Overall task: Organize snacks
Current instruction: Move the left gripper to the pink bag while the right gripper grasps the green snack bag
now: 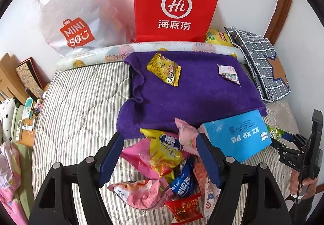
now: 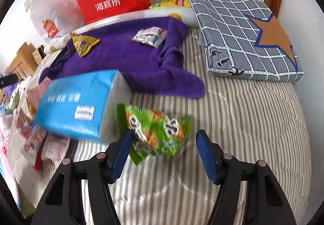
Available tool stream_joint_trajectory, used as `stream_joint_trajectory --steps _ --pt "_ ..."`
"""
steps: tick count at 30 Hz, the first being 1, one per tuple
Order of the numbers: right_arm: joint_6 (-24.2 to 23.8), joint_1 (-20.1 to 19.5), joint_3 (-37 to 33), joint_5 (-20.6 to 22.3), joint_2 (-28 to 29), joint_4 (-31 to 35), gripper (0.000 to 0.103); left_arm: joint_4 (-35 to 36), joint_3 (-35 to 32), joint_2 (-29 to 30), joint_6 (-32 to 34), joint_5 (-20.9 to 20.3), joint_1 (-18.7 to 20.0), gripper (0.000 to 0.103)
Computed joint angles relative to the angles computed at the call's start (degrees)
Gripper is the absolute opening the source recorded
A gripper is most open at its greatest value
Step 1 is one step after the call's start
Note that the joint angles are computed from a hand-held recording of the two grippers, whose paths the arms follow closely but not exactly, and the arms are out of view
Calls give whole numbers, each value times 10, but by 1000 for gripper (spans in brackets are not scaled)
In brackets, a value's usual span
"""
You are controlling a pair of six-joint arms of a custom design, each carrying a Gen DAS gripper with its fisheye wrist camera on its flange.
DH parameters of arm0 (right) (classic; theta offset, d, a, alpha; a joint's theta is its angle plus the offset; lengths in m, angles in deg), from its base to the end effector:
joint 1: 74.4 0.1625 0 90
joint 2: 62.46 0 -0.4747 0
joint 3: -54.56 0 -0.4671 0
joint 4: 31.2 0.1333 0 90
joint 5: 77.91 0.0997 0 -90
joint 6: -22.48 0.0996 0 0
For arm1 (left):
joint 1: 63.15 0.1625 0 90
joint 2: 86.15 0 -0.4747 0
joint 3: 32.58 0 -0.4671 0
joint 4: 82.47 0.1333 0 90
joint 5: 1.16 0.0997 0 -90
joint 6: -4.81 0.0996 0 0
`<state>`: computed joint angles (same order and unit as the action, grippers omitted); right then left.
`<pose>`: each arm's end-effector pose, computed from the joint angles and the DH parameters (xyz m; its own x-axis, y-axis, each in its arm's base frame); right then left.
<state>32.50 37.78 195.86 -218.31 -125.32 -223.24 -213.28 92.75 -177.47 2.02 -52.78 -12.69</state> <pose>0.2135 -0.3740 0.1090 -0.7561 0.1920 0.6256 -0.2177 0.8278 -0.5171 -0.1580 -0.4979 0.3101 -0.6813 0.4046 -0.6100 0.5997 0.7864 -0.1483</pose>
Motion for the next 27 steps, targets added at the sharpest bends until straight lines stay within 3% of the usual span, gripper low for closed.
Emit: stream_joint_trajectory --steps 4,15,17,19,27 --pt "-9 2 0 -3 8 -19 71 7 6 -4 -5 1 0 72" --pt "-51 -31 -15 35 38 -84 77 8 14 -13 3 7 12 72" --pt "-64 -36 -14 47 41 -99 74 5 14 -14 4 7 18 72" --pt "-75 -37 -12 59 42 -111 61 6 12 -14 3 5 27 72" --pt "-73 -14 -6 26 49 -137 57 7 11 -21 5 0 55 72"
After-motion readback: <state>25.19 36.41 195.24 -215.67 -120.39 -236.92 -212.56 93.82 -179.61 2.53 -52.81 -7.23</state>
